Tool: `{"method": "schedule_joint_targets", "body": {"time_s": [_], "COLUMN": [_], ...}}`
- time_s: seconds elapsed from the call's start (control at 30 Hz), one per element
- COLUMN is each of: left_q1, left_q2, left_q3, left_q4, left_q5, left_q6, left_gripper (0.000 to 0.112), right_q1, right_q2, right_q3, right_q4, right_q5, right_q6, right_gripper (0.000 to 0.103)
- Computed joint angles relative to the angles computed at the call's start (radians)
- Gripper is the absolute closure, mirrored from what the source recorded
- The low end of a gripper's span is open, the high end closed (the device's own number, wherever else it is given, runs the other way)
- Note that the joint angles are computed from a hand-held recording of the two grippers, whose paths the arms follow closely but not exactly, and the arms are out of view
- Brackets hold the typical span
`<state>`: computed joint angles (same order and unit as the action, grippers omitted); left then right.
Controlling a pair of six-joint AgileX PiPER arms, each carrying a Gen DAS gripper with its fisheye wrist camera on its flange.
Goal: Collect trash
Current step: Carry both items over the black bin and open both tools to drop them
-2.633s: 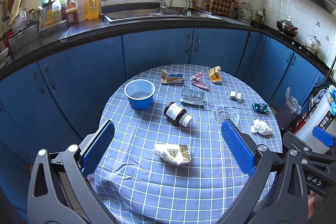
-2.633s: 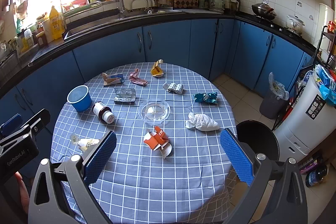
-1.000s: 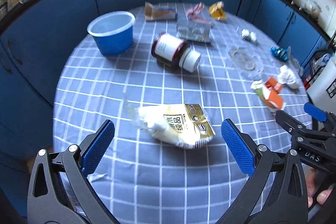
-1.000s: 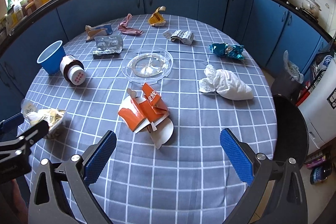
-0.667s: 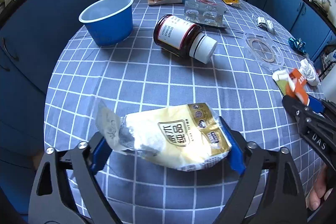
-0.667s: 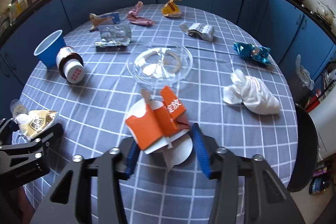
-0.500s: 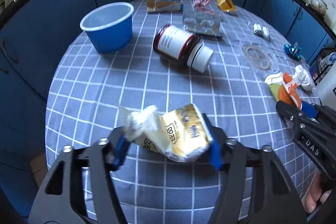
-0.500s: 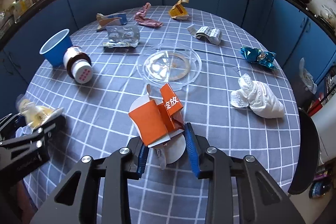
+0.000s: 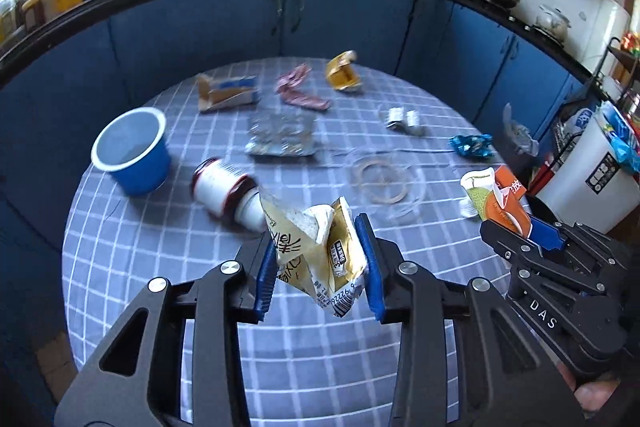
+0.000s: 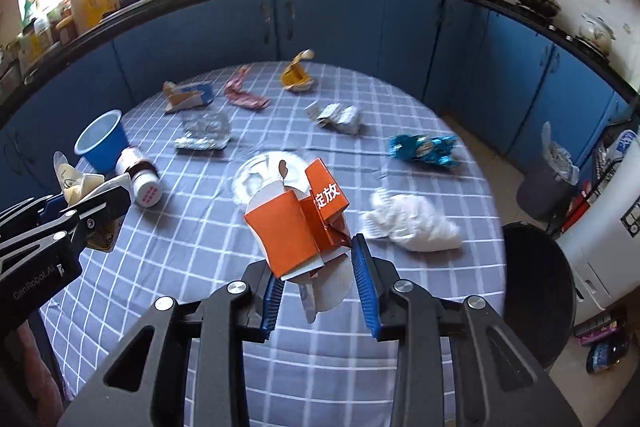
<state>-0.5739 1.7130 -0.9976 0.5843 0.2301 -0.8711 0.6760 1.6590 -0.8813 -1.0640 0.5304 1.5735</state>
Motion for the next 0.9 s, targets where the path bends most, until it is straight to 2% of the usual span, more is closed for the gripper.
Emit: {"method": "schedule_joint_targets", "body": {"time_s": [0.1, 0.4, 0.7, 0.9], "left_q1": [-0.058, -0.212, -0.320, -0.369], "left_q2": [0.036, 0.194, 0.374, 0.481], "left_q3": [-0.068, -0.324, -0.618, -0.808], "left_q4": [0.039, 0.011, -0.091, -0.112], "left_q5": [0.025, 0.116, 0.231, 0.298], "left_q6": [-0.034, 0.021, 0.156, 0.208], "left_gripper": [0.075, 0.075, 0.075, 0.075], "right_q1": [-0.042, -0.198, -0.379, -0.552], "right_q2": [-0.062, -0.185, -0.231, -0.232], "right_q3": [0.061, 0.205, 0.296, 0.322], "right_q4": [-0.036, -0.087, -0.175, -0.199], "right_q5": [0.011, -0.032, -0.105, -0.198], "right_q6": [0.037, 0.068, 0.104, 0.072], "right_gripper": [0.071, 0.071, 0.071, 0.071]}}
